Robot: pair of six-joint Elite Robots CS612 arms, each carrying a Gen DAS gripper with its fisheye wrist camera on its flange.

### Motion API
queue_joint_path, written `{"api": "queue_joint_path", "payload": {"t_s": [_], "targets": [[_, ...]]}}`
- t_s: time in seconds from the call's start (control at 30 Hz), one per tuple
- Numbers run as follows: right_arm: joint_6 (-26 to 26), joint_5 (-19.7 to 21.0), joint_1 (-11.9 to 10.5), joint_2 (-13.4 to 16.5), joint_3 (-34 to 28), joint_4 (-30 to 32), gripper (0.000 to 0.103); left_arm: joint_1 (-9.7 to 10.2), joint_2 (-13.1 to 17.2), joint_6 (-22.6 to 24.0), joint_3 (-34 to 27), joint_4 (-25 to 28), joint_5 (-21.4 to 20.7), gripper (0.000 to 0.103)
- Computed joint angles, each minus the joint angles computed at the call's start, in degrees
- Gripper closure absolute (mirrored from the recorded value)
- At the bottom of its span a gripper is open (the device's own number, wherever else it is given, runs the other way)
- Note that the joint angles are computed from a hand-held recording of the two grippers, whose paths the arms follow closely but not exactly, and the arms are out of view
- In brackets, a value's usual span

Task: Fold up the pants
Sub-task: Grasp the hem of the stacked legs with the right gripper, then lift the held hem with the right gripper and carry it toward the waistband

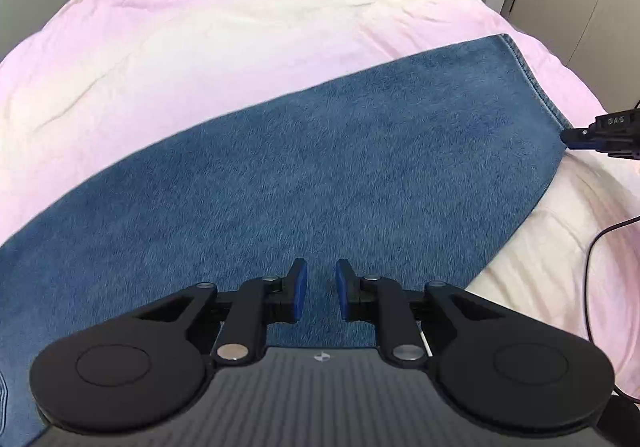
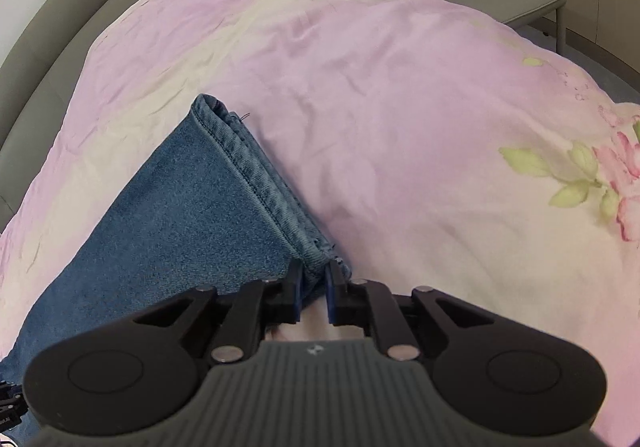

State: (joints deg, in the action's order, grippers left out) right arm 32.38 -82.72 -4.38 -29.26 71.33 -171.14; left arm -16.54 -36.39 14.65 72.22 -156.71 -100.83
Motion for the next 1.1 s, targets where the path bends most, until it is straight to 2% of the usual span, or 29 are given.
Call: {"api": "queue_joint_path", "payload": {"t_s": [0.03,0.1,0.17,0.27,0.37,0.47,0.53,0.67,0.77,0.93,1.1], "targets": [[0.2,0.4,-0.1,-0.3,0.3,-0.1,0.092,0.06,0.3,-0.2,-0.4,-0.2,-0.6,0.083],[0.8,0.9,-0.5,-1.0,1.3,-0.9,0.068,0.15,1.4,-0.1,-2.2,1.0,-2.9,0.081],[2.3,3.1,-1.0,-1.3,2.1,-1.5,0.057,0.02,2.2,2.4,-4.0,2.7,-4.7,0.08],[7.2,7.1,-2.0,-0.4,1.9,-1.8,0.057,-0.27,3.1,9.2,-5.9,5.5,-7.1,0.075],[12.8,9.2,-2.4,1.3,1.6,-5.2,0.057,-0.49,3.3,15.5,-7.1,8.8,-9.2,0.071],[17.8,10.3,-2.4,3.2,0.4,-8.7,0.06,-0.88,3.5,21.1,-8.0,12.6,-9.9,0.071],[19.3,9.4,-2.1,3.9,-0.2,-9.3,0.062,-1.32,3.6,24.0,-7.9,13.3,-9.1,0.068],[18.9,7.4,-1.7,3.3,0.1,-9.1,0.075,-2.03,3.3,26.6,-7.0,13.9,-7.7,0.064],[16.0,5.9,-1.4,2.3,0.8,-10.0,0.082,-2.77,3.3,28.1,-6.0,12.1,-5.6,0.064],[12.8,4.5,-0.9,0.2,1.5,-10.4,0.084,-3.27,3.4,27.3,-4.7,9.8,-4.3,0.064],[5.9,3.4,0.3,-2.1,1.1,-9.4,0.085,-3.8,2.4,25.8,-1.3,3.8,-1.7,0.065]]}}
